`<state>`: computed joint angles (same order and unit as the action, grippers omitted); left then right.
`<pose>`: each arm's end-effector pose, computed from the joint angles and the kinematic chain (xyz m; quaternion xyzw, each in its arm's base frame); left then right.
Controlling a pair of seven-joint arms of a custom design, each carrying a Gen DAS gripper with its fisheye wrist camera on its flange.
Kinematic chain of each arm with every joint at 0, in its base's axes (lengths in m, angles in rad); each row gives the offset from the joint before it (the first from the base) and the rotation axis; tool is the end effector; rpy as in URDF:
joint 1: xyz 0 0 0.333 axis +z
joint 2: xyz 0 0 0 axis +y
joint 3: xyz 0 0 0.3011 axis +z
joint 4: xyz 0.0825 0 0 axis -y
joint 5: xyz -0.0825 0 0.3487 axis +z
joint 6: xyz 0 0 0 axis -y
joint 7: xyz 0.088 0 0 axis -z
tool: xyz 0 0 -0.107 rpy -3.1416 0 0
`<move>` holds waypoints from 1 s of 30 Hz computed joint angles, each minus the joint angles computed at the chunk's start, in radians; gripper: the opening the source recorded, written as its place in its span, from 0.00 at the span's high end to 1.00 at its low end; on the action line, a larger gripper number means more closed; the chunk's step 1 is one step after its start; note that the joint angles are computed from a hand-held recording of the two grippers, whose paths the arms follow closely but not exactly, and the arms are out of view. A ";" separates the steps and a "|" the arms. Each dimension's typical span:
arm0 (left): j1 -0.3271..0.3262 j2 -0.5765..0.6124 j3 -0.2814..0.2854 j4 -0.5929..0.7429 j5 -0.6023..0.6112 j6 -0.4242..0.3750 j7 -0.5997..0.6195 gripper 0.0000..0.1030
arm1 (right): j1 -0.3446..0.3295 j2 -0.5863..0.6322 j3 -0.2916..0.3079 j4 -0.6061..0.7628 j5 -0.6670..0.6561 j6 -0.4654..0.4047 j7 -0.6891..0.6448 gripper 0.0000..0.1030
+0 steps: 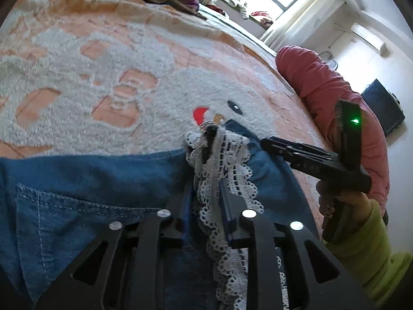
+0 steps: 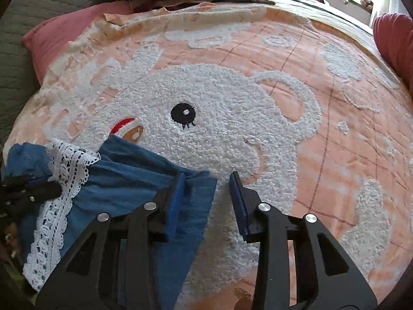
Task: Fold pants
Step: 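Lay the lace hem flat along the pants with the left gripper and release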
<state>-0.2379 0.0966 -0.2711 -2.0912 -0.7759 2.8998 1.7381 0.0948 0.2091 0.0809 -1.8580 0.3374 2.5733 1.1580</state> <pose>0.5195 -0.2376 0.4537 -0.6595 0.6420 -0.3910 0.0013 0.6094 0.0993 0.4655 -0.7852 0.5529 -0.1127 0.2551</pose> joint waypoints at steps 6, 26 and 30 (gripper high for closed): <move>-0.005 -0.069 0.008 -0.055 -0.025 0.007 0.016 0.56 | -0.007 -0.180 0.015 -0.171 0.221 0.074 -0.256 0.54; -0.165 -0.353 0.072 -0.314 0.021 -0.057 -0.111 0.36 | 0.269 -0.581 -0.198 -0.594 0.294 0.014 -0.495 0.48; -0.114 -0.328 0.012 -0.310 0.148 -0.086 -0.265 0.39 | 0.298 -0.588 -0.220 -0.603 0.335 0.005 -0.526 0.49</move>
<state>-0.3520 -0.2311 -0.2593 -2.4010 -0.6275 2.8143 1.4735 0.3924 -0.3790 -0.1387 -2.4606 0.6725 2.5781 0.6318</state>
